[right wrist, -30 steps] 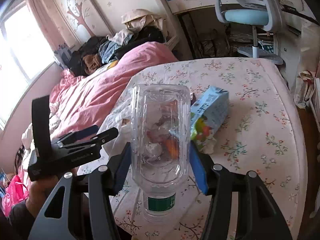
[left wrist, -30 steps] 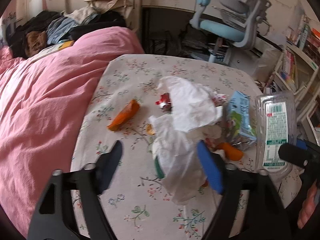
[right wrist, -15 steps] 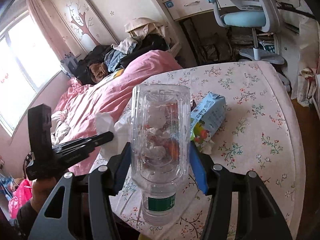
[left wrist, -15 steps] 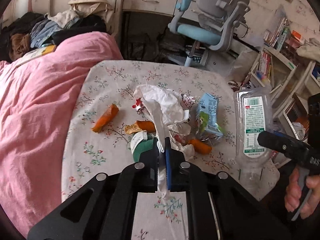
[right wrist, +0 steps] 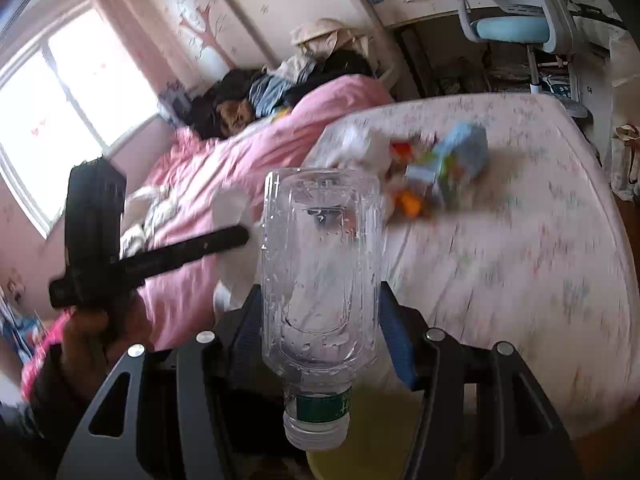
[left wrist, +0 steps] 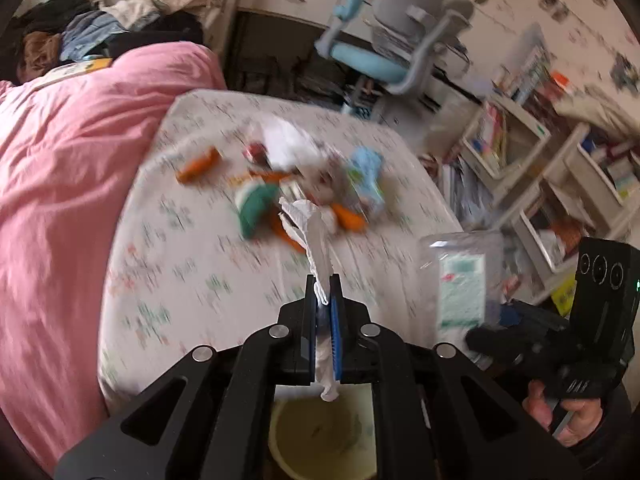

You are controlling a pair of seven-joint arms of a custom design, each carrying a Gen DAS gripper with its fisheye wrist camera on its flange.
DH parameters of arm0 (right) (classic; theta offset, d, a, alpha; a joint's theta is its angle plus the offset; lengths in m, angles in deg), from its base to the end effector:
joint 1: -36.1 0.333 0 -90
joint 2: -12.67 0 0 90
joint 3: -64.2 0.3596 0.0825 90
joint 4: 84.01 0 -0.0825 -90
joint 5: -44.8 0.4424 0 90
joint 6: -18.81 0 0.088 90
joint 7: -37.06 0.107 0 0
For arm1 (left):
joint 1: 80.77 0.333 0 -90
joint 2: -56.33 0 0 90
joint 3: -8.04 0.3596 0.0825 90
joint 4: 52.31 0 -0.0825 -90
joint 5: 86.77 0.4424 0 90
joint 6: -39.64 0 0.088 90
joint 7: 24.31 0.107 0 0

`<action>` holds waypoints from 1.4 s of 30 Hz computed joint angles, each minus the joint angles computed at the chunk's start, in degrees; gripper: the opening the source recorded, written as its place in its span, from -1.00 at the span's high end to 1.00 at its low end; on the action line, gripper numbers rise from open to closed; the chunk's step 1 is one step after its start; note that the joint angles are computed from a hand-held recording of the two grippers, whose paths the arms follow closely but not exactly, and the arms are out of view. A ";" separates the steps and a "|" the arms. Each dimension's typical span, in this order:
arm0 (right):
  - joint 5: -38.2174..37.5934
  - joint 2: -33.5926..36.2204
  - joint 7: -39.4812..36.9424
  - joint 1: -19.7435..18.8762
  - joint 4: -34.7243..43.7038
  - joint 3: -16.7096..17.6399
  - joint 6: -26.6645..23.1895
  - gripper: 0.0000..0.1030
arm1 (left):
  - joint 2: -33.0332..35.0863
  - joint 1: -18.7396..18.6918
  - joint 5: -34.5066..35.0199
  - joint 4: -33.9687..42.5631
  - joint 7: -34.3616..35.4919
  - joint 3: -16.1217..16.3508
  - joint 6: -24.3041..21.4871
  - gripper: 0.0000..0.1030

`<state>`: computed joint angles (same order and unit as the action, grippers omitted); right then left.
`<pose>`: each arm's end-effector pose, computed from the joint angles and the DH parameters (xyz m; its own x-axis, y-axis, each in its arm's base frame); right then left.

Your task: Collect trash

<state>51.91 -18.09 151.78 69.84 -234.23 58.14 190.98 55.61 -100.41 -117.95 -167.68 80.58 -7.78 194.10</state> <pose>0.4063 0.1978 0.5413 0.1237 -0.8727 -0.4723 -0.7279 0.2437 -0.6409 0.5379 -0.3629 0.5536 -0.5292 -0.7869 0.3174 -0.7405 0.2456 -0.6256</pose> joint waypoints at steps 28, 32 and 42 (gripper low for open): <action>-24.54 -10.31 32.66 -28.93 -2.88 28.38 -12.27 -0.56 | -11.10 7.15 34.93 -12.09 -32.88 -7.84 12.53 -0.67; -29.26 -7.93 37.25 -31.89 -0.14 30.46 -16.34 -0.56 | -3.13 10.79 48.68 -0.75 -42.36 -10.24 11.82 -0.70; -37.05 -1.41 46.44 -30.85 6.51 29.78 -27.60 -0.63 | 4.24 5.19 54.82 8.82 -43.89 -3.56 11.04 -0.75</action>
<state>14.86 -19.50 198.22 38.99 -227.72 87.92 163.38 59.85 -95.22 -63.13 -158.86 36.69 -11.34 205.14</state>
